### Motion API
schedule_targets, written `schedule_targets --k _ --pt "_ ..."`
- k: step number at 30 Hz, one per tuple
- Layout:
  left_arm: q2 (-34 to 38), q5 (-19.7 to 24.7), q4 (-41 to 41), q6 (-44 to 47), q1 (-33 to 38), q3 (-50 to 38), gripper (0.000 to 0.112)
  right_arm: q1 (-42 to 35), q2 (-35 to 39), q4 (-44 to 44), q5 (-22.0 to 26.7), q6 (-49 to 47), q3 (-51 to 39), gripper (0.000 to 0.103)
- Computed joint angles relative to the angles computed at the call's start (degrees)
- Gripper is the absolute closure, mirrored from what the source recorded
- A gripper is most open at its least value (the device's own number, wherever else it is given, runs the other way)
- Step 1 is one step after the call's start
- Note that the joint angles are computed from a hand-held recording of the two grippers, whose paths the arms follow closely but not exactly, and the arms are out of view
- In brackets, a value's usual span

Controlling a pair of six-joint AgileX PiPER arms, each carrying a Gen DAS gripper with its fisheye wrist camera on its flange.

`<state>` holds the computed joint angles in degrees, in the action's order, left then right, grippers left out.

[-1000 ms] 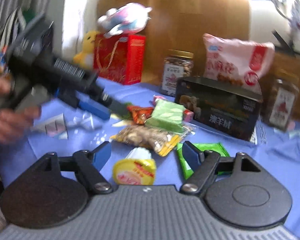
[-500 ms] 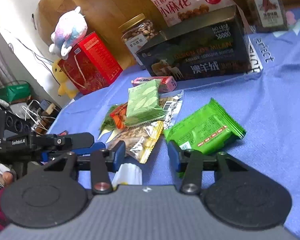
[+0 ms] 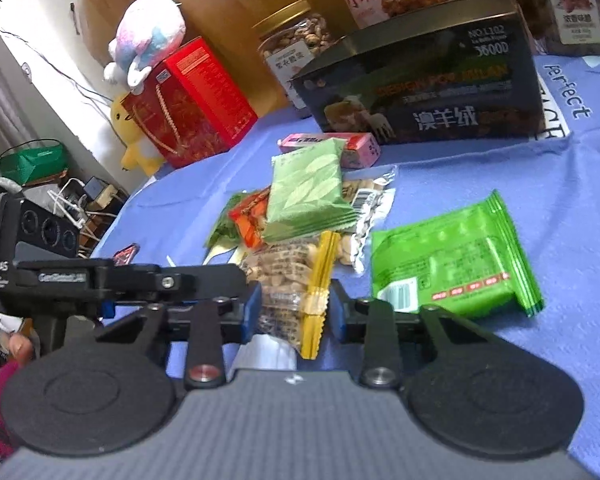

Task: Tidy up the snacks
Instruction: 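Grasp the clear nut snack bag with the left gripper, then carry the nut bag into the black tin box and release it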

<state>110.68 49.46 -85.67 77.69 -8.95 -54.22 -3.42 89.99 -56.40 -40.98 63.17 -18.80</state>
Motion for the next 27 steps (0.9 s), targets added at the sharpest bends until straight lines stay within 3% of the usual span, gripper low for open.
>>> schedule_targets --k 7,13,20,25,27 --pt "-4.8 1.1 -1.0 0.8 -0.2 -0.6 0.066 -0.1 -7.7 2.1 -0.1 -3.1 1.2 0.073" --pt "-3.9 -2.9 1.6 -5.5 -4.6 -13.3 0.067 0.1 -10.4 7.3 3.0 -9.4 -4.0 0.073" --pt "7.5 -9.3 11.0 -18.1 -10.7 -37.0 0.065 -1.8 -0.9 16.5 4.9 -17.6 -15.8 0.073" --pt "17.3 -12.6 24.0 -32.9 -13.3 -51.9 0.066 -0.7 8.3 22.7 8.2 -24.7 -23.9 0.073" --pt "20.5 -12.9 29.6 -38.2 -14.3 -56.4 0.066 -0.3 11.7 21.2 9.5 -24.7 -27.2 0.075"
